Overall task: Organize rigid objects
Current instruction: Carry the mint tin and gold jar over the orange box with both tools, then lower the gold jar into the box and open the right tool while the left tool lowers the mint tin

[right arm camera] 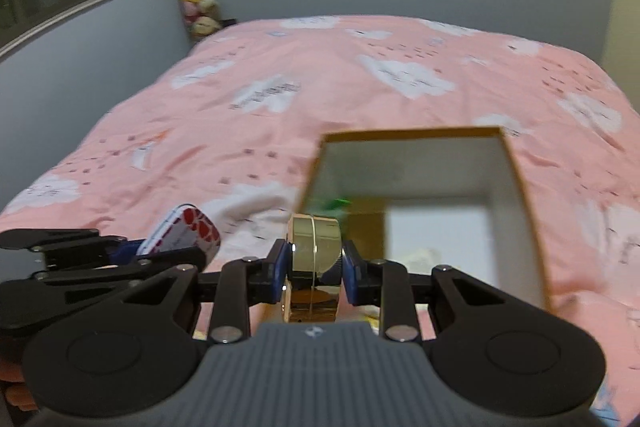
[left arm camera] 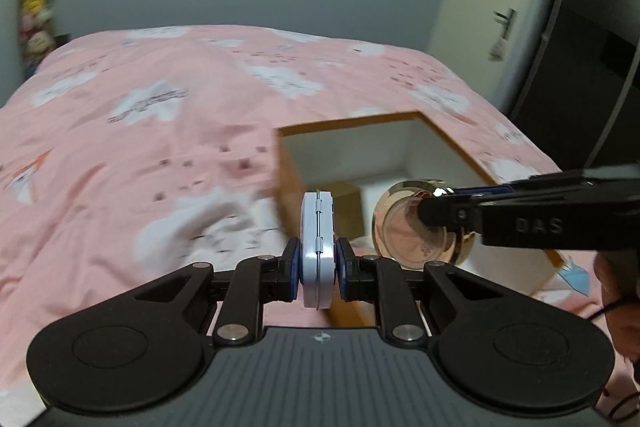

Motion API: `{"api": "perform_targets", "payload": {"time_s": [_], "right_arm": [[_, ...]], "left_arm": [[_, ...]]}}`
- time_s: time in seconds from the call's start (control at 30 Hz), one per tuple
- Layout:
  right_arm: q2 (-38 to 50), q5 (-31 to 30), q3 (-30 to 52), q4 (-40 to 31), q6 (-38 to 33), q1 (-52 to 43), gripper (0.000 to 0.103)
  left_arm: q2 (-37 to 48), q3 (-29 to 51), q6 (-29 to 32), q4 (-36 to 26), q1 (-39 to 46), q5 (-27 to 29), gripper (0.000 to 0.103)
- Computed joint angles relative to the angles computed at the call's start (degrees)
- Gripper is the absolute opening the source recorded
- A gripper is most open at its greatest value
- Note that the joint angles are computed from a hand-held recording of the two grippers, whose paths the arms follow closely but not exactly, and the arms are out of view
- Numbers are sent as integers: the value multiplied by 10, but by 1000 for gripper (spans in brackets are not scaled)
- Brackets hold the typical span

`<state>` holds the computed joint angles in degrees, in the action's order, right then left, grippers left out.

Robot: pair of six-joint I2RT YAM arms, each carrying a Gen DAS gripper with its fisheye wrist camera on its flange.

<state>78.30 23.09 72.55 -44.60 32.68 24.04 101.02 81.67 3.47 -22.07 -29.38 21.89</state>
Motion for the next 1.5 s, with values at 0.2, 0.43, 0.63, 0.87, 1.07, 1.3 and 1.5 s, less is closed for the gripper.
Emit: {"api": "perform_targets", "payload": {"time_s": [0.2,0.43,0.63,0.87,1.07,1.3,1.5], "right_arm": [[-25,-11,-22,-53,-12,-58,27],[-13,-15,-43,-77,-53,-96,27],[15,27,-34,-76,-119,-95,27],[67,46,-8,-59,-195,-106,27],[112,40,19,-43,-234,-125,27],[138,20,53,-43,-241,-148,27],[152,6,70,-49,-235,-161,27]], "left_arm": [[44,44,17,-16,-51,1,20],[102,93,23,-41,-83,-12,20],[129,116,24,-55,-90,-24,20],[160,155,11,-60,-93,-39,20],[192,202,3,-79,-92,-45,20],[216,234,-8,-88,-81,-33,20],[240,269,-16,-96,-71,-21,20]]}}
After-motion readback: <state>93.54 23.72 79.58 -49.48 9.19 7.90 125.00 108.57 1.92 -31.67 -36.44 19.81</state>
